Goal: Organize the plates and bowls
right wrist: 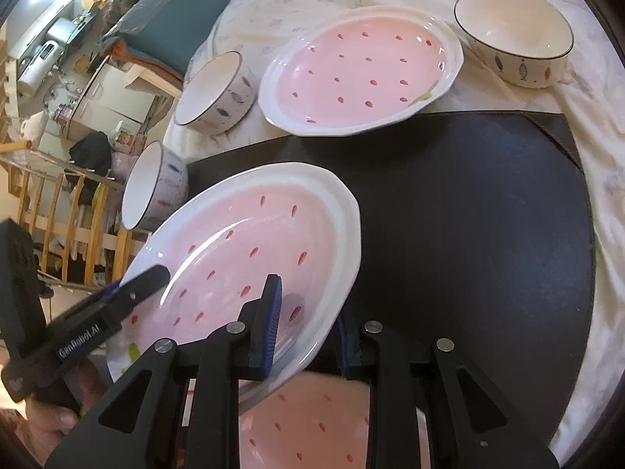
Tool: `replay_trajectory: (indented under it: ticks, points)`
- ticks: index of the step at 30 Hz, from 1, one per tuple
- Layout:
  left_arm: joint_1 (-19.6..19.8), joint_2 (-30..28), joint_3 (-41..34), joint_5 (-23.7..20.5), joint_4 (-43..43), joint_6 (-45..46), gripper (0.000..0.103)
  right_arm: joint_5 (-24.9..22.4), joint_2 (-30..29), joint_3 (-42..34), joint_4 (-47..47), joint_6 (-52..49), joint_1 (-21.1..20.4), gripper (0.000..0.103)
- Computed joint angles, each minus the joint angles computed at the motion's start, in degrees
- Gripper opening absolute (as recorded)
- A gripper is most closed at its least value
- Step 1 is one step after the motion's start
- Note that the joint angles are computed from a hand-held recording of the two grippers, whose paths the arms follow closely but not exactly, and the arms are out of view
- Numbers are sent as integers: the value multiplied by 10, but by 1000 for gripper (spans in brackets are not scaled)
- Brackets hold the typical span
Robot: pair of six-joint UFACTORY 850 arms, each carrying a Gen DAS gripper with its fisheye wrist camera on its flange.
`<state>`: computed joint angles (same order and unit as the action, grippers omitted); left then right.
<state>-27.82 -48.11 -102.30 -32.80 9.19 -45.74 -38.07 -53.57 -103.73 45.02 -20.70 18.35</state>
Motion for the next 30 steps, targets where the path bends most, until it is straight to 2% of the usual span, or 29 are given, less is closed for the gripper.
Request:
replay_trajectory:
  ticks: [14, 22, 24, 30]
  points:
    - [-32, 50, 62, 32, -28, 63, 31, 70, 139, 180, 90, -118, -10, 26]
    - [-58, 52, 71, 21, -45, 111, 29, 95, 202, 277, 92, -100, -14, 26]
    - [-61, 50, 72, 17, -58, 126, 26, 93, 212, 295, 88, -91, -17, 26]
    - [-70, 48, 81, 5, -63, 139, 26, 95, 236, 342, 77, -73, -13, 26]
